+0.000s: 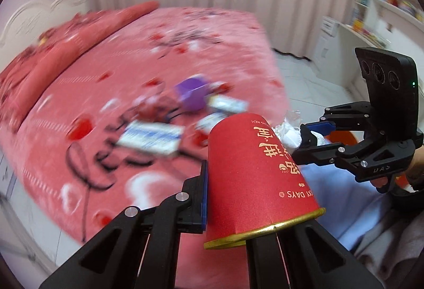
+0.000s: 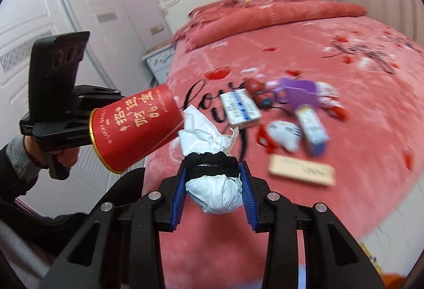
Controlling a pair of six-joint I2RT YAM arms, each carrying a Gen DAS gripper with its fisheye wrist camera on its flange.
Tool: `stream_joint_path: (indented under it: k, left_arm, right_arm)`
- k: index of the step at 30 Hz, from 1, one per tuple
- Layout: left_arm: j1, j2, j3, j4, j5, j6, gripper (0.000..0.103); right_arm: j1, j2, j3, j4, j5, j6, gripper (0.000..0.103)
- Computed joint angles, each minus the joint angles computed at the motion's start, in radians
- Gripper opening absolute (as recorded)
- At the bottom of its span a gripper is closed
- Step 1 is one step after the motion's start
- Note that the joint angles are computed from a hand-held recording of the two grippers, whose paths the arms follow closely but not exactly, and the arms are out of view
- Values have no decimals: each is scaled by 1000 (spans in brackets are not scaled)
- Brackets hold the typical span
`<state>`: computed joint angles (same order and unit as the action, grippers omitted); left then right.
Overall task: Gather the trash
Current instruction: 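Carry the tissue and red cup over the orange bin with both tools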
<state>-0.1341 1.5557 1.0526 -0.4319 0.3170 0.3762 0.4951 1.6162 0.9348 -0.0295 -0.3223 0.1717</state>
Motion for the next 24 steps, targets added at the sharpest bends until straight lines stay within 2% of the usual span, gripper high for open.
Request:
stream_joint_path:
  k: [5,8,9,13,18,21,24]
  left_arm:
    - [-239,79,85,32,-43,-65,7]
    - [-378,186,187,40,-55,-91,7]
    - [-422,236,237,39,-53,-96,7]
    - [-552,446,467,-5,-29,-98,7]
    - [-653,689,778,-106,15,-77,7]
    - [-698,844,986,-185,31,-72,7]
    - [-733,1022,1235,-290,45,-78,7]
  right_arm:
    - [-197,-331,-249,-59,-9,-12,38]
    - [-395,-508,-358,-152,-61,-61,38]
    - [-497,-573,-389,-206,-94,-101,38]
    - [-835,-672,-439,-354,-214,-275,38]
    - [-1308,-583,-451,-482,-359,-596,38]
    - [-1500,-412,-442,-445,-381,-727,38]
    - [-1563,-257,-448,-340,-362,-747,38]
